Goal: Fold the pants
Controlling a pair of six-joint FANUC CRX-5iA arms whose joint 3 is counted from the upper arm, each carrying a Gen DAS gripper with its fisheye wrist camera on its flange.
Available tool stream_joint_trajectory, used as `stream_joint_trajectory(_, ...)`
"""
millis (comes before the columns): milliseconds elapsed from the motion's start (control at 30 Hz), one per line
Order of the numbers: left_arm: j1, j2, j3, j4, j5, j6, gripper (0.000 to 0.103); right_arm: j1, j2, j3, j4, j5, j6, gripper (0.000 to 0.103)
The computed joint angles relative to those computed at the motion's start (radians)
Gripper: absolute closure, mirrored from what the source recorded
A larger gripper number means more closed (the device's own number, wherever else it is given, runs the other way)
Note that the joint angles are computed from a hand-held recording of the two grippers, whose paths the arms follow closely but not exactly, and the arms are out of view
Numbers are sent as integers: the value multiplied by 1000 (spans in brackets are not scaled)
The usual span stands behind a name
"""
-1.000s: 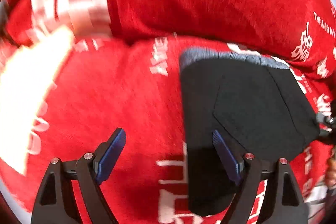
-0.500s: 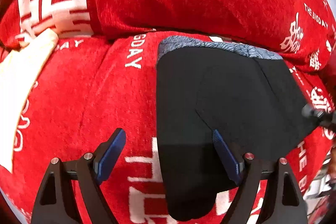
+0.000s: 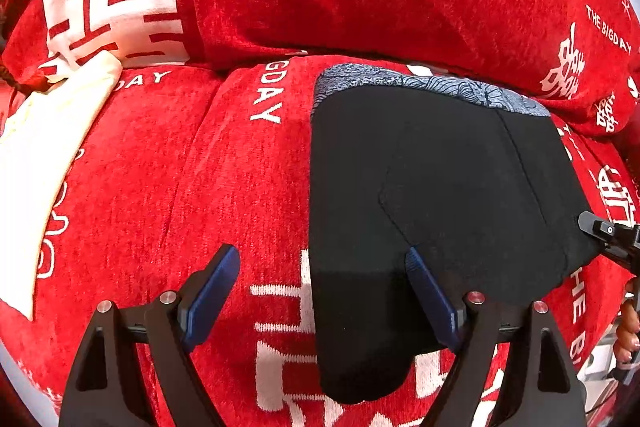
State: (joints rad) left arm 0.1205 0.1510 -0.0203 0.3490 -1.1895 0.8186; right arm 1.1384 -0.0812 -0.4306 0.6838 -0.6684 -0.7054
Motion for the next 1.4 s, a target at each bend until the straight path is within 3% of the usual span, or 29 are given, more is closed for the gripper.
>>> stream_joint_trajectory(267, -6, -8, -3, -13, 17, -16, 17, 28, 9, 52, -45, -89, 32, 64)
stream_joint_trajectory(700, -1, -7, 10, -23, 7, -5, 17, 58, 25, 103, -71, -181, 53, 56)
stream_joint_trajectory(800, 13, 0, 24, -3, -12, -5, 17, 79, 40, 145, -103, -285, 95, 32)
stream_joint_trajectory(867, 20, 11, 41, 1, -27, -5, 17, 89, 36, 147, -114, -312, 108, 29)
stream_joint_trajectory(1233, 19, 45, 78, -18, -62, 15, 17, 112, -50, -11, 11, -213, -105, 20)
stream_joint_trajectory(1267, 18, 54, 86, -10, -73, 20, 15, 107, -59, -29, 33, -193, -125, 17)
stream_joint_trajectory(1300, 17, 65, 98, -7, -89, 29, 0, 103, -63, -40, 48, -178, -139, 16)
stream_joint_trajectory(1400, 13, 94, 125, 14, -123, 33, 0, 78, -81, -85, 92, -113, -181, 5)
